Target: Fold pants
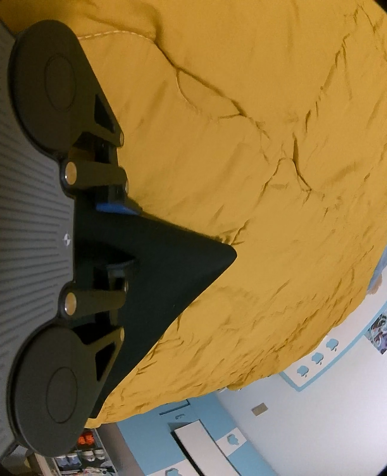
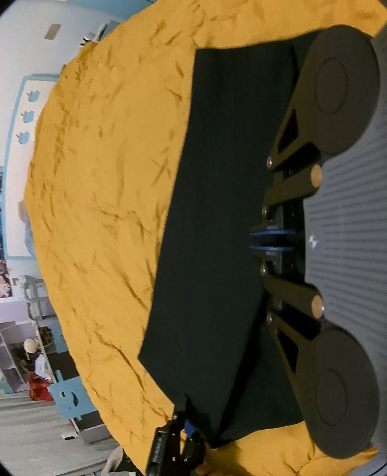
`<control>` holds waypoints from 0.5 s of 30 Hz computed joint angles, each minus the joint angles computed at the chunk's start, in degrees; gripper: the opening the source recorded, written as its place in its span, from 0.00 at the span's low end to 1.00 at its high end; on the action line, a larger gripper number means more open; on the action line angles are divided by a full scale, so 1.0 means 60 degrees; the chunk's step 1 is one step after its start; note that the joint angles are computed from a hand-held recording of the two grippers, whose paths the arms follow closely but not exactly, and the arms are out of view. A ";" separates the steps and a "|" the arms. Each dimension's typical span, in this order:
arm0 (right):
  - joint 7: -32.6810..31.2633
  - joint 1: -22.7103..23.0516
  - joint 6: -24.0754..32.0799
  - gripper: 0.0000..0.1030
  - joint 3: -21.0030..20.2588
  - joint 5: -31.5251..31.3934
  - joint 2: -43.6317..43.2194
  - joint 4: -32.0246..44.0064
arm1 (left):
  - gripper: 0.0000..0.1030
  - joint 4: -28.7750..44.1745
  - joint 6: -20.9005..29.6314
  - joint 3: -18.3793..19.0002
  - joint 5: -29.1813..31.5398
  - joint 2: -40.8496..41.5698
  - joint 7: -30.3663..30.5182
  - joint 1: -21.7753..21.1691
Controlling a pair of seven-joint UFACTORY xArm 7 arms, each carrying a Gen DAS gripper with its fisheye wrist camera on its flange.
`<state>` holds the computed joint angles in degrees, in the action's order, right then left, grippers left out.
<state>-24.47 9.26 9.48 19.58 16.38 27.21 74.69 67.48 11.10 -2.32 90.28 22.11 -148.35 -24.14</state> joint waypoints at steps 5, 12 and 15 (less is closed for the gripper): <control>0.0364 0.0337 0.0407 0.01 -0.0394 -0.0331 0.0314 0.0388 | 0.13 0.0065 0.0371 -0.0103 -0.0148 -0.0179 0.0319 -0.0128; -0.0750 -0.0834 0.0434 0.02 0.0638 0.0746 -0.0097 0.0206 | 0.12 0.0974 0.1832 -0.0390 -0.2720 -0.0430 0.3211 -0.0756; -0.1219 -0.1252 0.0668 0.02 0.0783 0.1478 -0.0381 0.0136 | 0.11 0.2131 0.2404 -0.0426 -0.3673 0.0006 0.4438 -0.1211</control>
